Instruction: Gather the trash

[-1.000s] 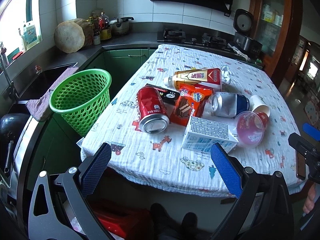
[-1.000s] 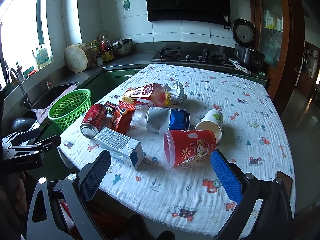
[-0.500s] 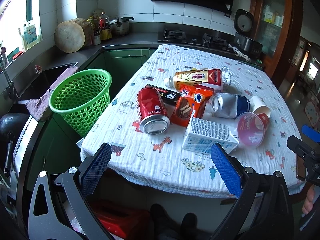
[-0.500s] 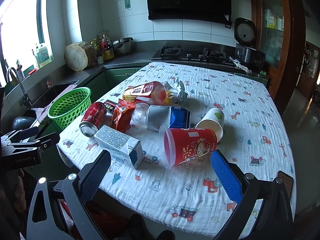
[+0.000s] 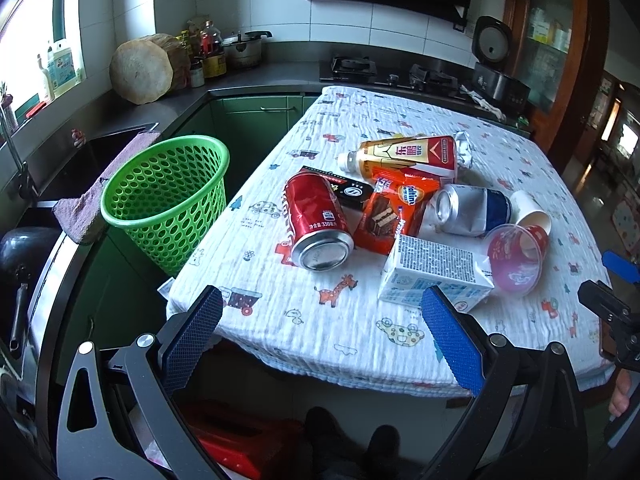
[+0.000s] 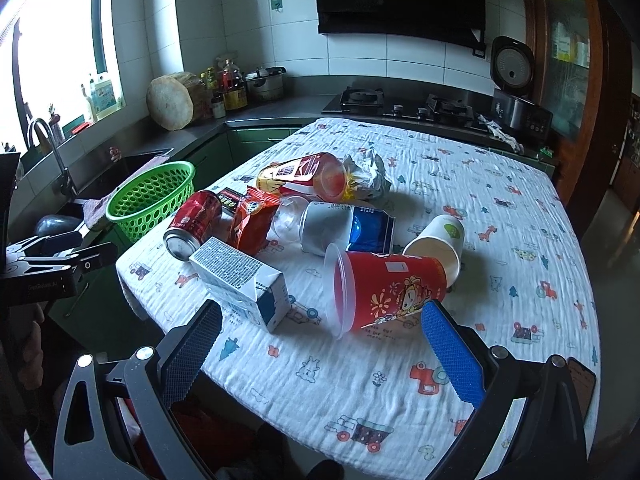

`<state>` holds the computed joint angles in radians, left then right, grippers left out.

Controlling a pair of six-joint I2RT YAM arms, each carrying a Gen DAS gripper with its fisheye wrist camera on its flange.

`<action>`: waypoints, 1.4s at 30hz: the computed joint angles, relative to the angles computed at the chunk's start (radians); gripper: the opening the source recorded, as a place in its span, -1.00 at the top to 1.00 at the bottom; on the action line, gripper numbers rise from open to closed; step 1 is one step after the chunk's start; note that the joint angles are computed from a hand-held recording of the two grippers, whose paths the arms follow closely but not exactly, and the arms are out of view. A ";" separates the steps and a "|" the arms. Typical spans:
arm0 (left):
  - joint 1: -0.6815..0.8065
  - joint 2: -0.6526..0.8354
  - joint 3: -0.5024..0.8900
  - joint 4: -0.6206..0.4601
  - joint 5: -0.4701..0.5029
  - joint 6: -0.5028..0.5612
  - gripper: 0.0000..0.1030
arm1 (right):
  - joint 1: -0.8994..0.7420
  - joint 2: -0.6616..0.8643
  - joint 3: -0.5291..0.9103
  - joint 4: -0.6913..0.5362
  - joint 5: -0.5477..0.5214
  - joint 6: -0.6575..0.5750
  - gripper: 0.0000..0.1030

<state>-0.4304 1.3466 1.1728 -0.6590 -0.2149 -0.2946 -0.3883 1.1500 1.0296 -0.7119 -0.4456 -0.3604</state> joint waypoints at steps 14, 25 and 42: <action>0.132 0.091 0.083 -0.007 0.056 0.054 -0.91 | 0.191 0.175 0.119 -0.011 -0.017 -0.149 -0.72; 0.194 0.297 0.276 -0.034 0.136 0.084 -0.90 | 0.355 0.421 0.257 -0.039 0.053 -0.306 -0.61; 0.197 0.644 0.602 -0.140 0.213 0.063 -0.89 | 0.412 0.588 0.367 -0.065 0.092 -0.371 -0.01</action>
